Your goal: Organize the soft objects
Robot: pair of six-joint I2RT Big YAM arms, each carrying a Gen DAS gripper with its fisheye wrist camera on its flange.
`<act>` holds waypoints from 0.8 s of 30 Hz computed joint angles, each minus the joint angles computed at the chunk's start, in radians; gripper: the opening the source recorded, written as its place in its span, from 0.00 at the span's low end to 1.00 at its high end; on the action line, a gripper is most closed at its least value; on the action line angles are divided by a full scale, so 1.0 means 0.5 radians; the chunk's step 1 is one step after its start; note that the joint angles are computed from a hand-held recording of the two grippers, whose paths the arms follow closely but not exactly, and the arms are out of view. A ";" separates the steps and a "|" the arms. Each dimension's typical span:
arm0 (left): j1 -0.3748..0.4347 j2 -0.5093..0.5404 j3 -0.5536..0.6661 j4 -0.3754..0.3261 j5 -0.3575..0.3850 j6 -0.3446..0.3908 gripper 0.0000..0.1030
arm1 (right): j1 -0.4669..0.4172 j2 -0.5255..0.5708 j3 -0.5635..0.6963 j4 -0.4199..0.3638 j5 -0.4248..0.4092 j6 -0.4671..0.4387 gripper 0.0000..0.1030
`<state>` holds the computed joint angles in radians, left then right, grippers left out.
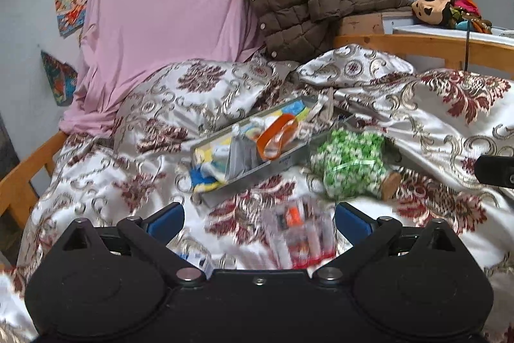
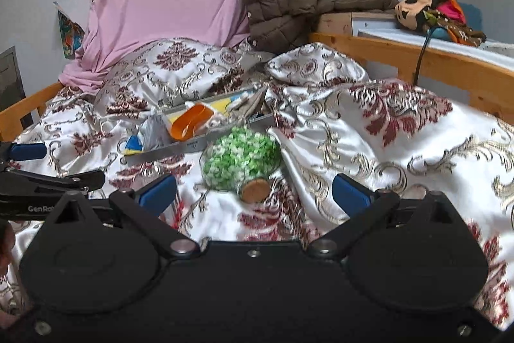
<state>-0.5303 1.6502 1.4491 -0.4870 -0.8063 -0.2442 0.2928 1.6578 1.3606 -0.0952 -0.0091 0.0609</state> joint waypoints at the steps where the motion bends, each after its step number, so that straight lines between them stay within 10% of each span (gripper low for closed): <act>1: -0.006 -0.009 -0.019 -0.015 0.000 -0.028 0.98 | 0.002 -0.007 -0.015 -0.010 0.001 0.001 0.99; 24: -0.069 -0.134 -0.288 -0.295 -0.070 -0.609 0.98 | 0.059 0.037 0.006 -0.245 -0.001 -0.142 0.99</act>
